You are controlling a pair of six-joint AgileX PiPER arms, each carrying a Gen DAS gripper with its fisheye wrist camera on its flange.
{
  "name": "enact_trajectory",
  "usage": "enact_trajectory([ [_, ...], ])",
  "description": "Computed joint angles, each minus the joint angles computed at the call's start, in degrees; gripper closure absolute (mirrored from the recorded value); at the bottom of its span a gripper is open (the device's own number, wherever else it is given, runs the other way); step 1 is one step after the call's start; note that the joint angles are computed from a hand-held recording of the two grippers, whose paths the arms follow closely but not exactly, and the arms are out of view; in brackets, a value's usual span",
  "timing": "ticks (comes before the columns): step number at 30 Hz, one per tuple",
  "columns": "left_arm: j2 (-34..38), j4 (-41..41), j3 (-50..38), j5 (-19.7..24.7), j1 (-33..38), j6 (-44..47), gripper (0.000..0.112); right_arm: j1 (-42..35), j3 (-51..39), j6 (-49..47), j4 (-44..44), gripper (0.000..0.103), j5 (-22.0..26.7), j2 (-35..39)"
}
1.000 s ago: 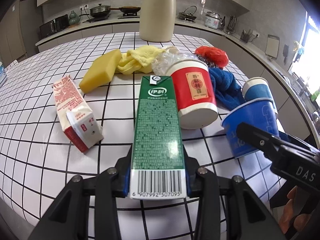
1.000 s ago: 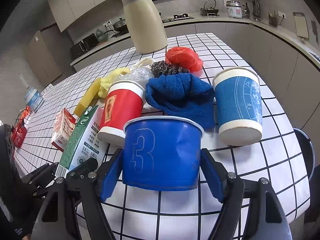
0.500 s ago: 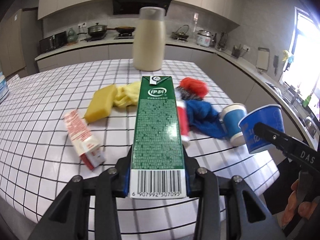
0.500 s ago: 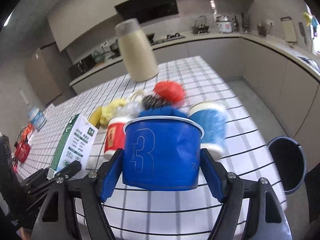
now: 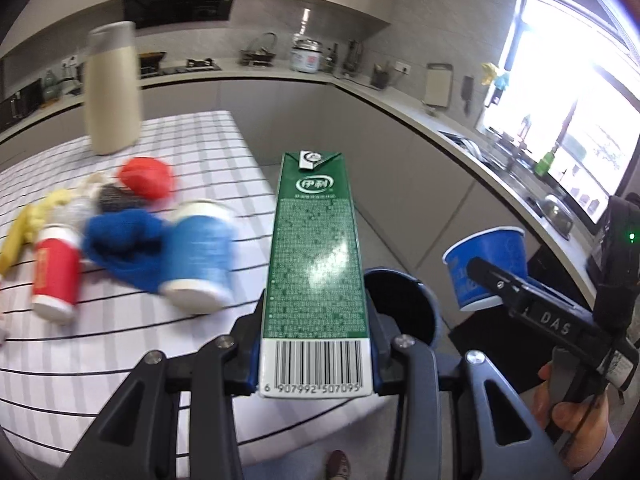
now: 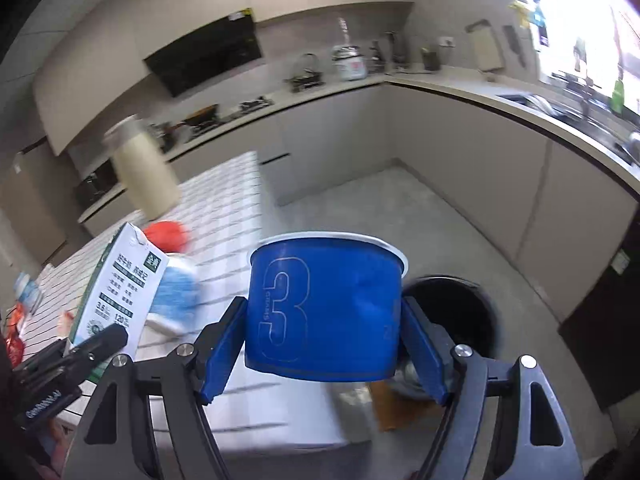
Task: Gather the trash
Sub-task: 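Carry both items to the black bin and open both tools to drop them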
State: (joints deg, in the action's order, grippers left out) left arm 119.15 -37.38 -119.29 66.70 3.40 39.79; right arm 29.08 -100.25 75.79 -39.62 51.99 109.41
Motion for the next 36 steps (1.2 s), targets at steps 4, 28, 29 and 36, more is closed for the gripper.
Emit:
enact_trajectory([
  [4,0.89,2.71,2.60,-3.57,-8.88,-5.61,0.072,-8.10,14.47,-3.73,2.97,0.026,-7.21,-8.49],
  [28,26.86,26.90,-20.18,-4.98,-26.63,-32.91,0.042,-37.22,17.43,-62.19,50.09,0.023,-27.18,11.02],
  [29,25.30,27.02,-18.12,-6.44,-26.63,-33.25,0.042,-37.49,17.57,-62.30,50.22,0.023,-27.14,10.49],
  [36,12.50,27.51,-7.30,-9.07,-24.94,-31.21,0.042,-35.80,20.91,-52.71,43.10,0.023,-27.12,3.25],
])
